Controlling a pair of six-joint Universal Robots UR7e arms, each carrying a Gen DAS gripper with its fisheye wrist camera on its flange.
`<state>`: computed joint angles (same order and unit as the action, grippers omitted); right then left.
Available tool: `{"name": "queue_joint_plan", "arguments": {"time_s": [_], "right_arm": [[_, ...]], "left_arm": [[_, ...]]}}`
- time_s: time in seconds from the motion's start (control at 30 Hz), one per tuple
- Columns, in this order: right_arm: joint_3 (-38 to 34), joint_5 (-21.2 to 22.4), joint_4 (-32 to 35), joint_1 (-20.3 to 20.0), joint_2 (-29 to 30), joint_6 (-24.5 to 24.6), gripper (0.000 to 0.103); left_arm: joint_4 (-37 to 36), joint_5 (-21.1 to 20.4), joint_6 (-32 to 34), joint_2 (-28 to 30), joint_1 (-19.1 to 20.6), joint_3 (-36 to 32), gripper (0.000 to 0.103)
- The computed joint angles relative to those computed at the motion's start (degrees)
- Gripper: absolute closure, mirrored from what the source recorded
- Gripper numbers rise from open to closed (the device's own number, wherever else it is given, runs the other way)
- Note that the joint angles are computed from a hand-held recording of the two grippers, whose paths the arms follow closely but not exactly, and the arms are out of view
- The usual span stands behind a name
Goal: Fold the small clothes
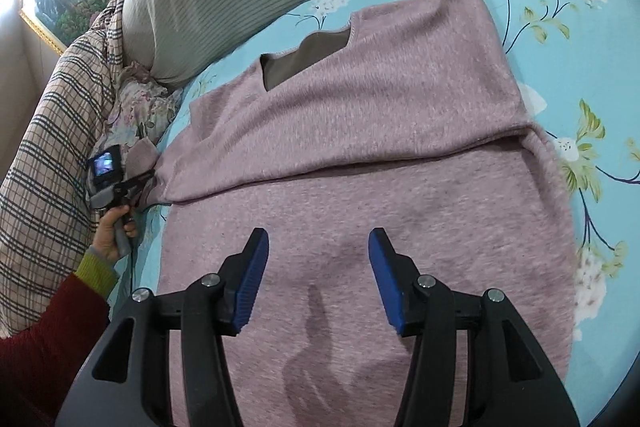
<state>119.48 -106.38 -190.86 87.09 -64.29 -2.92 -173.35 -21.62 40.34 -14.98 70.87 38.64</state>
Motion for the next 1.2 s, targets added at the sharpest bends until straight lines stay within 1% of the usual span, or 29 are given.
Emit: {"name": "queue_joint_plan", "arguments": {"time_s": [0.03, 0.07, 0.1, 0.13, 0.17, 0.2, 0.23, 0.27, 0.3, 0.37, 0.43, 0.5, 0.53, 0.6, 0.77, 0.9, 1.0, 1.1, 1.2], "right_arm": [[-0.1, -0.2, 0.0, 0.1, 0.1, 0.1, 0.05], [-0.1, -0.2, -0.1, 0.2, 0.1, 0.2, 0.05], [-0.1, -0.4, -0.2, 0.3, 0.1, 0.2, 0.05], [-0.1, -0.6, -0.3, 0.5, 0.2, 0.2, 0.05], [-0.1, -0.8, -0.4, 0.7, 0.3, 0.2, 0.05], [0.0, -0.6, -0.6, 0.8, 0.2, 0.2, 0.05], [0.2, -0.4, -0.7, 0.7, 0.2, 0.1, 0.05], [0.3, -0.2, -0.9, 0.7, 0.1, -0.1, 0.05], [0.5, 0.0, -1.5, 0.7, 0.2, -0.3, 0.05], [0.8, 0.4, -2.2, 0.7, 0.3, -0.5, 0.05], [1.0, 0.9, -2.7, 0.7, 0.5, -0.4, 0.05], [1.2, 1.2, -3.0, 1.0, 0.7, -0.4, 0.05], [1.3, 1.4, -3.2, 1.0, 0.8, -0.4, 0.05], [1.6, 1.9, -3.5, 1.2, 0.8, -0.4, 0.05], [3.3, 2.2, -4.7, 1.0, -0.2, 0.0, 0.05], [5.1, 2.1, -6.4, 0.2, -1.7, 0.7, 0.05], [6.4, 2.2, -7.6, -0.6, -2.8, 1.2, 0.05], [7.3, 2.3, -8.4, -1.3, -3.7, 1.6, 0.05], [8.1, 2.4, -8.8, -2.1, -4.8, 1.5, 0.05]], "left_arm": [[1.1, 0.6, 1.2, 2.2, 0.5, -4.1, 0.02], [2.2, 0.2, 1.1, 3.3, 1.0, -6.6, 0.02], [3.1, -0.3, 0.3, 3.7, 1.3, -8.0, 0.025], [4.8, -1.1, -1.9, 3.3, 1.6, -8.2, 0.035], [8.2, -2.0, -6.0, 2.0, 1.8, -7.3, 0.076], [12.1, -2.8, -10.7, 0.5, 2.1, -6.0, 0.097], [15.0, -4.9, -15.9, -2.1, 2.3, -3.1, 0.098], [15.5, -8.0, -19.2, -4.8, 2.5, 0.1, 0.099], [13.8, -10.9, -20.7, -7.6, 2.5, 4.1, 0.099], [11.3, -15.0, -22.9, -12.2, 2.2, 11.0, 0.099], [9.0, -20.0, -25.2, -17.3, 1.5, 19.1, 0.099], [6.5, -24.3, -26.7, -21.3, 0.3, 26.1, 0.099], [5.1, -25.8, -27.2, -23.0, -0.5, 29.3, 0.099], [3.2, -30.0, -28.4, -25.8, -2.1, 34.7, 0.099], [1.8, -38.9, -33.1, -27.1, -6.3, 41.8, 0.099], [0.5, -43.5, -36.0, -27.1, -10.3, 47.1, 0.099], [0.9, -45.9, -36.6, -24.7, -12.4, 47.4, 0.099], [3.3, -47.7, -38.1, -21.2, -13.8, 45.4, 0.099], [4.4, -47.0, -38.1, -17.2, -15.3, 43.5, 0.099]]}}
